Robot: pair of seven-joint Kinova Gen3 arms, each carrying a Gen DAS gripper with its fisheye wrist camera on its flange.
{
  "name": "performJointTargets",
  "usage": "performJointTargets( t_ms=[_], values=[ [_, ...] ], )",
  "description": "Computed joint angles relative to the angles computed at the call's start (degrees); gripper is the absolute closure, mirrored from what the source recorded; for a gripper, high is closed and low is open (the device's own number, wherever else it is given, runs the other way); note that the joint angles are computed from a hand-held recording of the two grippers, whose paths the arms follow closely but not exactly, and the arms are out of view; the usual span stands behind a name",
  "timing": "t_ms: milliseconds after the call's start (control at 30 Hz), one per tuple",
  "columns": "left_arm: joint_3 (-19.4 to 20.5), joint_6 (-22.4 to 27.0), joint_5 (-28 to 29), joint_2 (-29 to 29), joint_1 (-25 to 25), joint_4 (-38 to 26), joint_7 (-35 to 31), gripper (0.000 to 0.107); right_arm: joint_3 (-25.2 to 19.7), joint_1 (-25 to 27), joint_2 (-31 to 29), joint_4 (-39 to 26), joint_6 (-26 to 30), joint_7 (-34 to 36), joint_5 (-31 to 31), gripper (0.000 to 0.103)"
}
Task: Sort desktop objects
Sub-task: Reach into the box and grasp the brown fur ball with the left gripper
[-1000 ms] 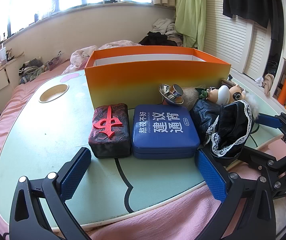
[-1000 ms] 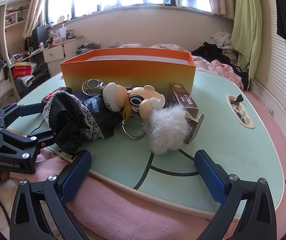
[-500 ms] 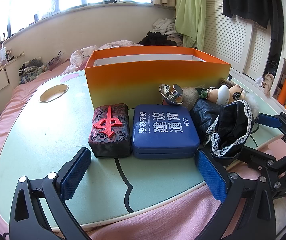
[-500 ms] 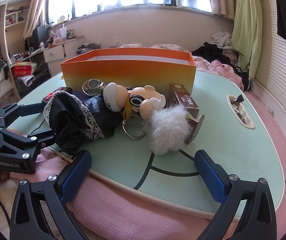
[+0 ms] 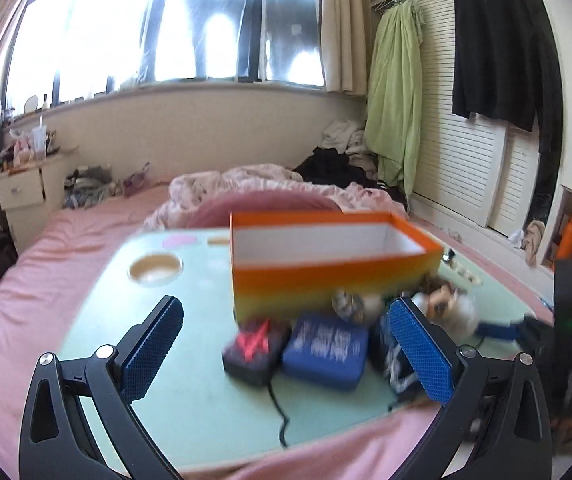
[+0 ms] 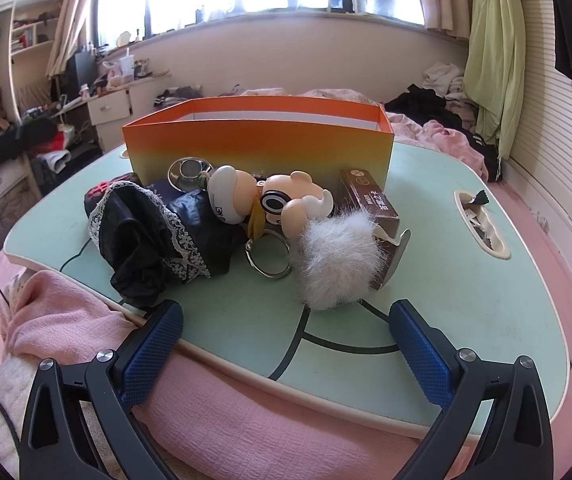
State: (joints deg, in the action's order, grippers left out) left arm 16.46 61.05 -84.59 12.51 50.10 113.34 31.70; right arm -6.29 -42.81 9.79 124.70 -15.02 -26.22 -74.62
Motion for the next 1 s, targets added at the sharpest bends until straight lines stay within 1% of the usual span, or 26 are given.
performJointTargets(
  t_ms=[33, 133, 167, 200, 267, 300, 333, 367, 467, 500, 567, 633, 700, 800, 900, 933, 967, 1000],
  values=[
    [0.6, -1.0, 0.0, -0.4, -1.7, -0.9, -1.7, 0.005, 0.0, -0.1, 0.0, 0.0, -0.1, -0.1, 0.1, 0.0],
    [2.9, -7.6, 2.2, -1.4, -9.7, -4.8, -8.7, 0.005, 0.0, -0.3, 0.2, -0.3, -0.2, 0.7, -0.8, 0.0],
    [3.6, -9.9, 4.1, -1.0, -12.3, -6.9, -11.0, 0.006, -0.1, -0.3, 0.2, -0.2, -0.2, 0.7, -0.8, 0.0],
    [5.1, -12.3, 6.4, -1.1, -15.0, -8.0, -13.4, 0.009, -0.2, -0.3, 0.2, -0.3, -0.2, 0.7, -0.9, 0.0],
    [7.9, -16.9, 10.9, 0.2, -20.2, -10.9, -18.0, 0.011, -0.3, -0.2, 0.1, -0.2, -0.3, 0.6, -0.8, 0.0],
    [8.5, -19.0, 13.2, 1.5, -21.7, -12.5, -20.3, 0.012, -0.4, -0.3, 0.3, -0.3, -0.4, 0.6, -0.9, 0.0],
    [8.3, -20.2, 15.3, 2.4, -22.1, -13.8, -22.7, 0.012, -0.4, -0.3, 0.3, -0.3, -0.4, 0.6, -0.9, 0.0],
    [7.3, -20.4, 16.7, 3.3, -21.4, -14.9, -25.0, 0.012, -0.4, -0.3, 0.3, -0.3, -0.5, 0.5, -0.9, 0.0],
    [0.7, -17.3, 22.8, 6.6, -15.4, -19.7, -31.4, 0.012, -0.5, -0.3, 0.5, -0.5, -0.5, 0.2, -0.6, 0.0],
    [-0.3, -17.0, 24.6, 8.1, -14.8, -20.8, -32.7, 0.012, -0.4, -0.4, 0.5, -0.5, -0.4, 0.2, -0.6, 0.0],
    [-4.9, -15.4, 25.3, 9.6, -10.4, -21.9, -33.3, 0.01, -0.4, -0.3, 0.6, -0.5, -0.3, 0.1, -0.3, 0.0],
    [-9.7, -15.6, 24.5, 9.8, -6.0, -21.6, -31.7, 0.01, -0.3, -0.5, 0.7, -0.5, -0.4, -0.4, 0.2, 0.0],
    [-11.6, -15.7, 25.3, 9.6, -4.5, -21.6, -32.1, 0.01, -0.1, -0.7, 0.7, -0.5, -0.4, -0.5, 0.2, 0.0],
    [-13.8, -16.1, 24.6, 9.5, -2.5, -20.9, -30.8, 0.01, 0.1, -0.7, 0.6, -0.5, -0.2, -0.8, 0.6, 0.0],
    [-20.5, -18.4, 27.1, 9.6, 2.2, -20.9, -32.3, 0.01, 0.2, -0.9, 0.6, -0.4, -0.3, -1.0, 0.8, 0.0],
    [-21.6, -18.7, 27.7, 9.5, 2.9, -20.9, -32.7, 0.01, 0.2, -0.9, 0.7, -0.4, -0.3, -1.0, 0.8, 0.0],
    [-21.7, -18.7, 27.8, 9.5, 3.0, -20.9, -32.7, 0.01, 0.3, -0.9, 0.6, -0.4, -0.3, -1.0, 0.8, 0.0],
    [-20.9, -18.6, 27.4, 9.5, 2.4, -20.9, -32.6, 0.01, 0.3, -1.0, 0.6, -0.4, -0.3, -1.0, 0.8, 0.0]
  ],
)
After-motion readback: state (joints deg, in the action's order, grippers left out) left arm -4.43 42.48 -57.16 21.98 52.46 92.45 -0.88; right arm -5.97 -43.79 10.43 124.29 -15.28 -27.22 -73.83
